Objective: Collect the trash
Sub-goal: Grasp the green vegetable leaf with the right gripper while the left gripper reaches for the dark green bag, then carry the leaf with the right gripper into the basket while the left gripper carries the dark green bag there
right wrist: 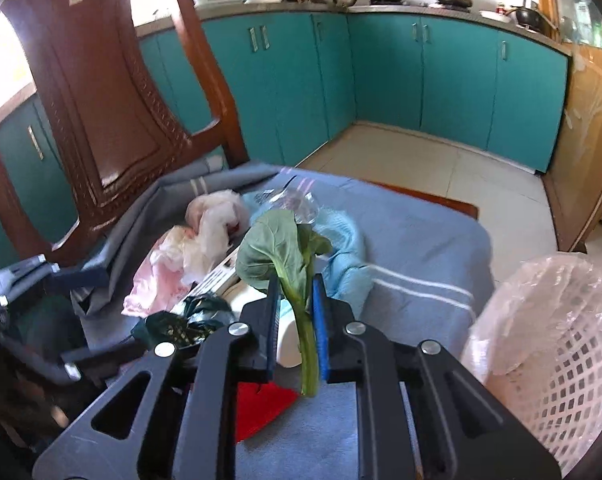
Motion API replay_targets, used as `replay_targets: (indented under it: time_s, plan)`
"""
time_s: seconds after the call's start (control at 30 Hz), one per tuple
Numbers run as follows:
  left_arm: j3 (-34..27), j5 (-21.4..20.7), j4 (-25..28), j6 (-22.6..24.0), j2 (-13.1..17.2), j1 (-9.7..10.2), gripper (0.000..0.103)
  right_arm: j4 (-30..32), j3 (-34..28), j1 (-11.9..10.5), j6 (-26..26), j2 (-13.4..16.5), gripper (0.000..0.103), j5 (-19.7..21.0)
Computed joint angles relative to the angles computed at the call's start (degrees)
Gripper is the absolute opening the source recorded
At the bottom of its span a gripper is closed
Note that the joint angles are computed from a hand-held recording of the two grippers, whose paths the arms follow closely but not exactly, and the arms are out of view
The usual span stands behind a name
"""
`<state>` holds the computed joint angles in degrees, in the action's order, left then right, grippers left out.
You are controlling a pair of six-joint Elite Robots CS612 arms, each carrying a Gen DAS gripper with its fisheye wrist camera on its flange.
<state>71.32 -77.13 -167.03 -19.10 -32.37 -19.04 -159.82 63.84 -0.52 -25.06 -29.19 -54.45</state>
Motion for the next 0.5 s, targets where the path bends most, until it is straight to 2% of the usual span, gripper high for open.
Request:
replay_targets:
  time_s: [0.1, 0.3, 0.33, 0.37, 0.4, 0.43, 0.5]
  plan:
    - [-1.58, -0.88, 0.82, 0.97, 1.01, -0.34, 0.094, -0.82, 0.09, -0.26, 1.17, -0.05, 0.016, -0.20]
    - [-5.98, 2.66, 7.36, 0.97, 3.60, -1.13, 0.093, -2.25, 0.41, -0.48, 2.39, -0.21, 0.016, -0.54]
    - [-6.21, 2.93, 7.87, 0.86, 3.75, -1.18, 0.090, -2.47, 0.47, -0.51, 2.48, -0.23, 0.016, -0.50]
    - [-6.40, 2.86, 8.22, 0.81, 3.90, -1.17, 0.075, -2.94, 0.63, -0.56, 2.61, -0.29, 0.016, -0.54]
    - [-6.50, 2.34, 8.64, 0.81, 3.98, -1.11, 0.067, -3.22, 0.79, -0.64, 2.66, -0.37, 0.016, -0.47]
    - [-6.74, 1.46, 9.26, 0.58, 4.07, -0.96, 0.062, -3.39, 0.89, -0.74, 2.78, -0.44, 0.016, -0.28]
    - [-6.23, 1.10, 7.90, 0.15, 3.95, -0.90, 0.061, -3.97, 1.09, -0.91, 3.30, -0.53, 0.016, 0.13]
